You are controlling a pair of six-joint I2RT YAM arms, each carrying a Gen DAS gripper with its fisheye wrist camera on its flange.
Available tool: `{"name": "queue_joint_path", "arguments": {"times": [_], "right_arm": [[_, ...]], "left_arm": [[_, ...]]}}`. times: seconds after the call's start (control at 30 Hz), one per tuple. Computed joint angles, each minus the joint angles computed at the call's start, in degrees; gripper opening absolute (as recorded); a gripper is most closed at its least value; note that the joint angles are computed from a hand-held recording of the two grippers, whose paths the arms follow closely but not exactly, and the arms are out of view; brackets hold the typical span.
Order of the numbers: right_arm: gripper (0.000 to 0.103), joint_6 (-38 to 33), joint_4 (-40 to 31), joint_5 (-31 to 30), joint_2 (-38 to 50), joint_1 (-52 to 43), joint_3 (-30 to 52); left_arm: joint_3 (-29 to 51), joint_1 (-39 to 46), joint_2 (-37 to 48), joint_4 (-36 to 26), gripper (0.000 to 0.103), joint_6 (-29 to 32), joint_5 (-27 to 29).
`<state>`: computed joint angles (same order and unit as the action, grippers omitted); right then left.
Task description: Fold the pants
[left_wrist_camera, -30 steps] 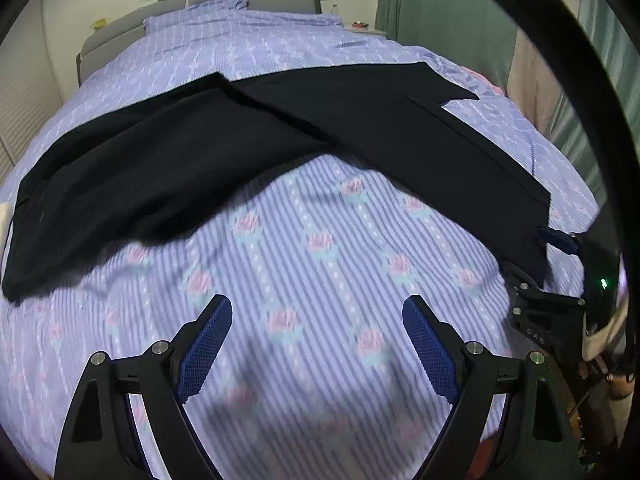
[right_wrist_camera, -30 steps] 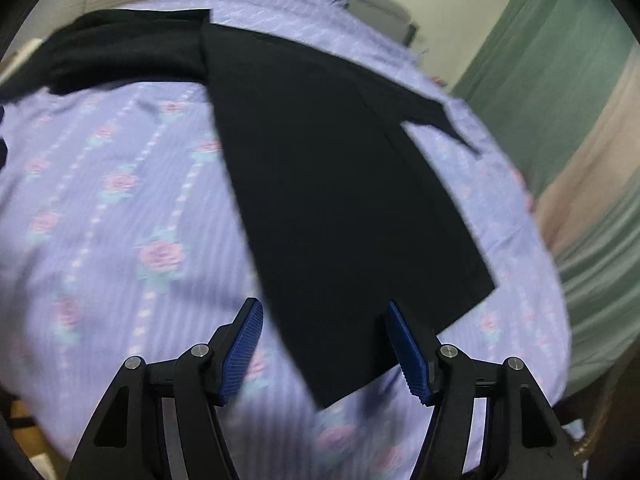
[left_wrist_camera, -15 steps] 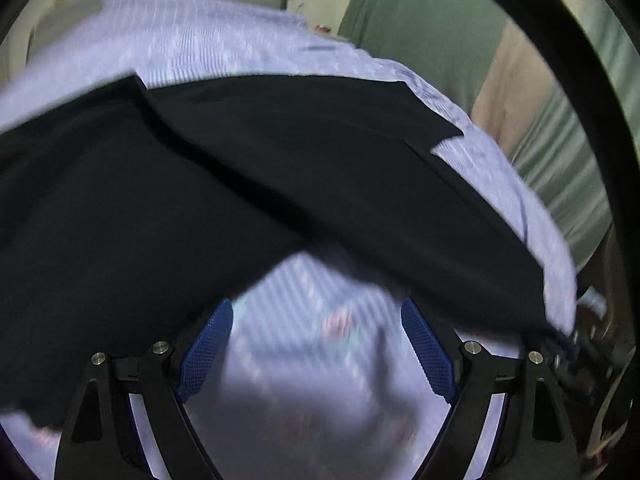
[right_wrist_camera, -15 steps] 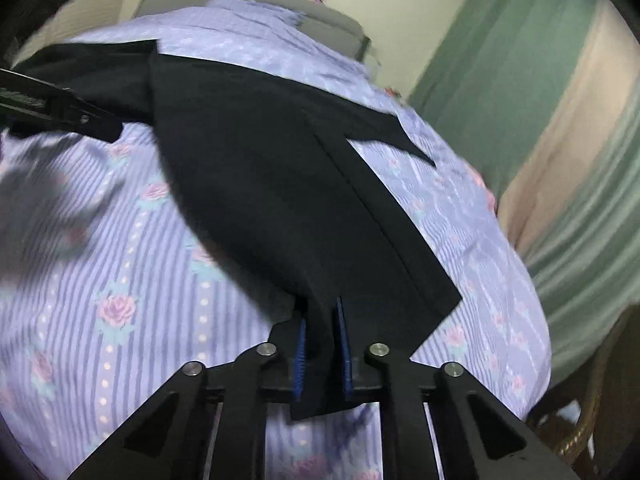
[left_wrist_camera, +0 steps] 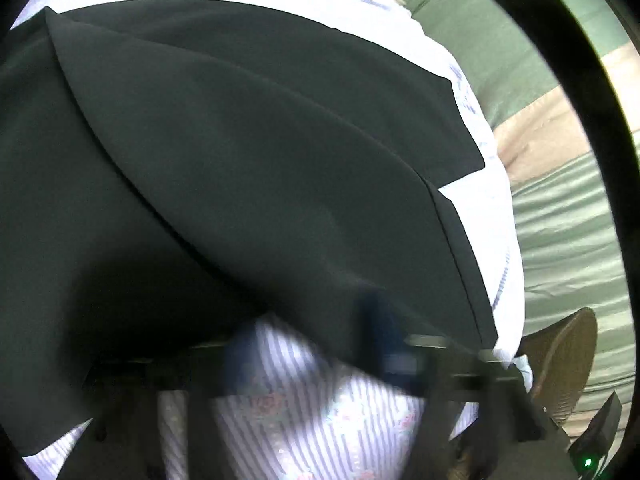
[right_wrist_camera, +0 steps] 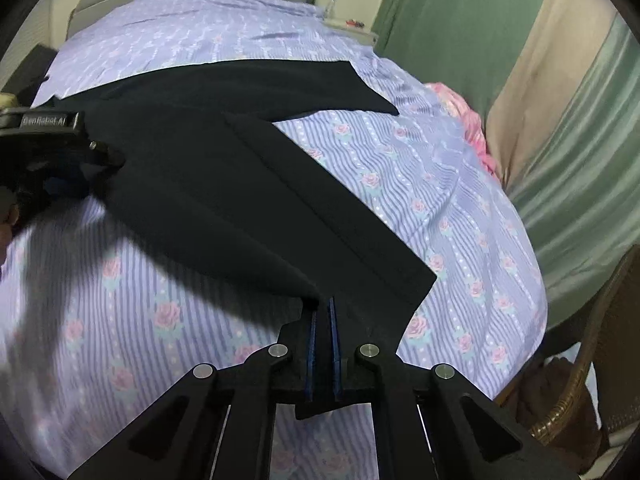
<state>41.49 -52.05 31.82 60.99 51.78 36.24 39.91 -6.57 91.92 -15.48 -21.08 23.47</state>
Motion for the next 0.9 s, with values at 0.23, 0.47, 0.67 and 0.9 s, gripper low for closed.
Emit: {"name": "queue_joint_path", "arguments": {"times": [0.23,0.47,0.67,0.9], "right_arm": [[0.004,-10.51,-2.92,2.03,0.10,-6.27,9.08],[0.003,-31.30,10.07,-1.91,7.34,-24.31,21.61],[0.003,-44.61,22.16,-11.92,26.41,-35.55,38.00],[0.003,-51.11,12.88,-25.45,58.25,-42.51,72.15]], "left_arm": [[9.33,-3.45,-5.55,-12.73,0.011,0.76,-3.70],[29.98,-3.57,1.79,-22.28,0.011,2.81,-4.68],[46.94,-4.33,14.28,-26.37,0.011,4.10,-9.76],[66.91,-3.31,32.53,-32.79,0.012,1.23,-14.18]]}}
